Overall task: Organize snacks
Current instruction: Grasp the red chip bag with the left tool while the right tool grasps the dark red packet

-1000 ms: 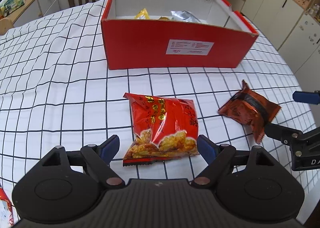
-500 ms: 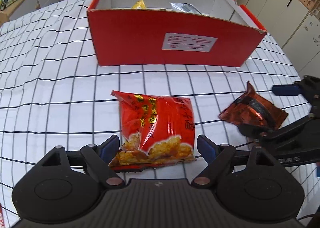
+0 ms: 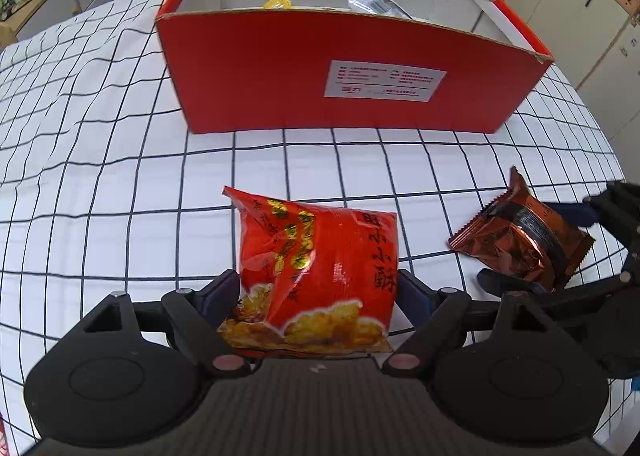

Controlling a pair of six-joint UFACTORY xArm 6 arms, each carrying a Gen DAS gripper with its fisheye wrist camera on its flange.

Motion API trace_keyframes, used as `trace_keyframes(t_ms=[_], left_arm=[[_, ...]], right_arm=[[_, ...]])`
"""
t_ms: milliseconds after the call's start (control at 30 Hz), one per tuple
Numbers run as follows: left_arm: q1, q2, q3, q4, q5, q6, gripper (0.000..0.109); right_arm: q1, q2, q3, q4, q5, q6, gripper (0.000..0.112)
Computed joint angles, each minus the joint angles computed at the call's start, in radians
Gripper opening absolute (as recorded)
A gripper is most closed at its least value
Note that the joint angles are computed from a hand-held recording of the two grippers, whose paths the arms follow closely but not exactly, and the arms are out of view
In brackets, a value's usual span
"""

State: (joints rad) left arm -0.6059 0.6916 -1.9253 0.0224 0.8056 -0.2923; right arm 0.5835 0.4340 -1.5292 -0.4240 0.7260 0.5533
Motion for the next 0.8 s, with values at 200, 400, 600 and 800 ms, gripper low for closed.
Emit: trace_keyframes(t_ms=[200,400,600,800], left_arm=[[0.007,-0.016,0.018,-0.035,0.003,0.006,0.078],[0.009,-0.044,0.052,-0.052,0.0,0.018,0.069],[0.021,-0.092,0.118,-0.084,-0.013,0.027,0.062],[0.032,-0.154,0.203,-0.118,-0.031,0.045,0.061]], right_arm=[[0.008,-0.023,0.025,-0.043,0.007,0.082,0.061],[0.018,-0.036,0.037,-0.065,0.024,0.204,0.052],[0.03,-0.081,0.091,-0.064,-0.016,0.361,0.046],[0.057,-0.127,0.135,-0.078,-0.043,0.489,0.045]])
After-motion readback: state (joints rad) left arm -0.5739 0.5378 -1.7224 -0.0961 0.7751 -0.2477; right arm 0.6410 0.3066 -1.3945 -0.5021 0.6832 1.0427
